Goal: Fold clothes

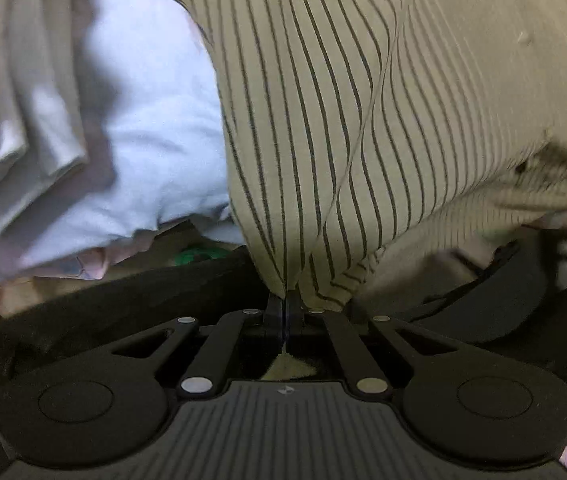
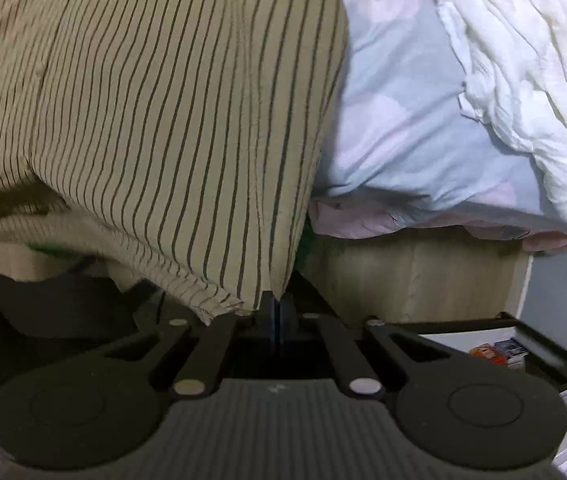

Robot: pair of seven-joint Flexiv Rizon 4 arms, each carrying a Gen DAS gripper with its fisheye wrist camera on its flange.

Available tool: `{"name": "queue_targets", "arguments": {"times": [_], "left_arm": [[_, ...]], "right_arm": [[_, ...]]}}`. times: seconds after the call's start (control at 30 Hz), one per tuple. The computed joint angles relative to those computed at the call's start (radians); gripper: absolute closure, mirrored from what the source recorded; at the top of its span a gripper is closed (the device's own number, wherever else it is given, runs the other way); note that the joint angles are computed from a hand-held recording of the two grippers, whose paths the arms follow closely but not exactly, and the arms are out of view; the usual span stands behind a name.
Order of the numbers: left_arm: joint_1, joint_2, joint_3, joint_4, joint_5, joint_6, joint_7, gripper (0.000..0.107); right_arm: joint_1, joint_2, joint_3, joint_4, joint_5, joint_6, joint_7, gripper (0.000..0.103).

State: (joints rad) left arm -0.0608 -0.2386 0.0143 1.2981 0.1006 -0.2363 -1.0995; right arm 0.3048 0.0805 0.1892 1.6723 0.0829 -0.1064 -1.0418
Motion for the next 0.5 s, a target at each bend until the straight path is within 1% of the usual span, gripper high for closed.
{"name": "queue_targets", "arguments": {"times": [0.03,0.1,0.13,0.17,0.23,0.37,0.5], "left_arm": [[-0.002,-0.009,-0.002,-0.009,0.018,-0.011,0.011,0.107],[-0.011,-0.021,-0.004,-0.02,0.043,-0.021,0.01,0.106],[-0.012,-0.034,-0.004,-0.036,0.045,-0.038,0.004,0.106],[-0.009,-0.048,-0.004,-0.053,0.035,-0.057,-0.005,0.103],[-0.002,-0.071,-0.002,-0.086,0.014,-0.088,-0.021,0.091],[0.015,-0.094,0.003,-0.117,-0.031,-0.088,-0.033,0.084],[0.046,-0.117,0.0,-0.155,-0.139,-0.072,-0.078,0.082]], "right_arm": [[0.003,-0.004,0.0,-0.008,0.001,-0.01,-0.007,0.095],[0.006,-0.003,0.002,-0.015,0.008,-0.025,-0.019,0.095],[0.004,-0.004,-0.002,-0.019,0.014,-0.025,-0.023,0.093],[0.001,-0.006,-0.006,-0.023,0.019,-0.024,-0.027,0.084],[-0.002,-0.009,-0.007,-0.024,0.007,-0.013,-0.036,0.07],[-0.012,-0.021,-0.017,-0.04,-0.016,0.004,-0.047,0.07],[-0.023,-0.038,-0.023,-0.053,-0.064,0.06,-0.046,0.07]]}}
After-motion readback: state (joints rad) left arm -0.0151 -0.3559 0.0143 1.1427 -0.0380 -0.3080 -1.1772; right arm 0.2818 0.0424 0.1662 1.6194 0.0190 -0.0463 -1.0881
